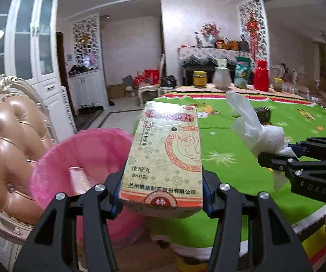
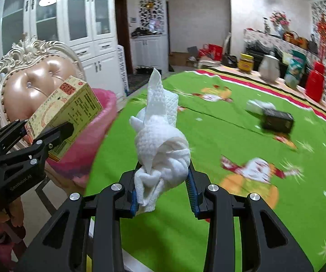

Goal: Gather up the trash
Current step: 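Carry the medicine box and tissue over to the pink bin with both tools, then open the left tool over the bin while the right tool releases the tissue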

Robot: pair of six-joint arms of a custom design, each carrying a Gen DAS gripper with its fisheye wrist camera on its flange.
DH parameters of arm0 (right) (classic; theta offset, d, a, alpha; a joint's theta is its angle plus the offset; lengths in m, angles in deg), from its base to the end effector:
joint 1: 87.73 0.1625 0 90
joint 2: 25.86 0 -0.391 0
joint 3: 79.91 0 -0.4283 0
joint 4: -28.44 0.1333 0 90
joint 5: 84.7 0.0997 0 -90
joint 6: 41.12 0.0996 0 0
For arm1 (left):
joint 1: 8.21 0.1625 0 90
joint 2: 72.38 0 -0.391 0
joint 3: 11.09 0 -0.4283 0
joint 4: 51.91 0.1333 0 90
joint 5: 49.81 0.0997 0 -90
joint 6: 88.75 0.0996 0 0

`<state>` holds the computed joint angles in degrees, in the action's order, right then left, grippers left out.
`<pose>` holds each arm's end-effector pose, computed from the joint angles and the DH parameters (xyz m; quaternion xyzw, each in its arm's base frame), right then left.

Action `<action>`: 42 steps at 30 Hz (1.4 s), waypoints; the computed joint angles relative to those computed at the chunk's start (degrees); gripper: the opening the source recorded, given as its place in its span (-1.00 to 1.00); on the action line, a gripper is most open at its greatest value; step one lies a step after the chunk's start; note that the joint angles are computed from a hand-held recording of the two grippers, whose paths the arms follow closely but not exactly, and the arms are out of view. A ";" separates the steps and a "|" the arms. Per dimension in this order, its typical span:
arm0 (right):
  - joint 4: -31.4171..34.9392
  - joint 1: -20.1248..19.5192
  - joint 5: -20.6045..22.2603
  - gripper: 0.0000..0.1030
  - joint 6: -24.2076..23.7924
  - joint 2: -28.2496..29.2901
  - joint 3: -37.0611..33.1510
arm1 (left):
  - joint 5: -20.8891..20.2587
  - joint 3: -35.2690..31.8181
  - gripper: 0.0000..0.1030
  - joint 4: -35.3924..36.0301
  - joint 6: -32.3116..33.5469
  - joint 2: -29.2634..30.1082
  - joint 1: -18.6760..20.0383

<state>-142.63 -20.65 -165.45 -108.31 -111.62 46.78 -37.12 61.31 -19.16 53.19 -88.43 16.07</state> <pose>-0.0541 -0.5114 0.2610 0.3784 -0.8568 0.2952 0.1886 -0.3735 -0.4213 -0.1094 0.1819 0.7594 -0.4952 0.3807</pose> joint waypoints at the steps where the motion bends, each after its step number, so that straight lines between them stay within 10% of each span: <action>1: -0.08 0.64 -0.07 -0.33 -0.02 0.44 0.01 | -0.55 0.91 0.00 0.26 -0.73 -0.71 0.09; 15: 1.80 11.32 -3.71 -0.33 1.83 11.03 -5.23 | -5.76 13.65 0.00 14.44 -22.55 -10.17 3.62; 33: -0.55 17.69 -8.87 -0.25 3.86 23.09 -11.81 | -2.91 18.67 -0.06 -10.76 5.62 -21.18 11.94; 35: -0.13 17.76 -8.94 -0.08 4.02 23.92 -12.35 | -2.90 18.35 -0.04 -10.80 5.55 -21.35 12.40; 37: -0.17 17.65 -9.10 0.54 4.23 24.40 -12.69 | -3.42 17.11 0.26 -7.06 1.91 -20.12 12.77; 42: -1.27 16.33 -8.24 0.54 2.76 23.49 -11.59 | -6.04 16.81 0.51 -0.28 -7.59 -17.52 11.74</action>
<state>-143.90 -4.32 -173.70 -105.55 -88.13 35.19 -43.16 78.12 -19.44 45.59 -105.96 27.82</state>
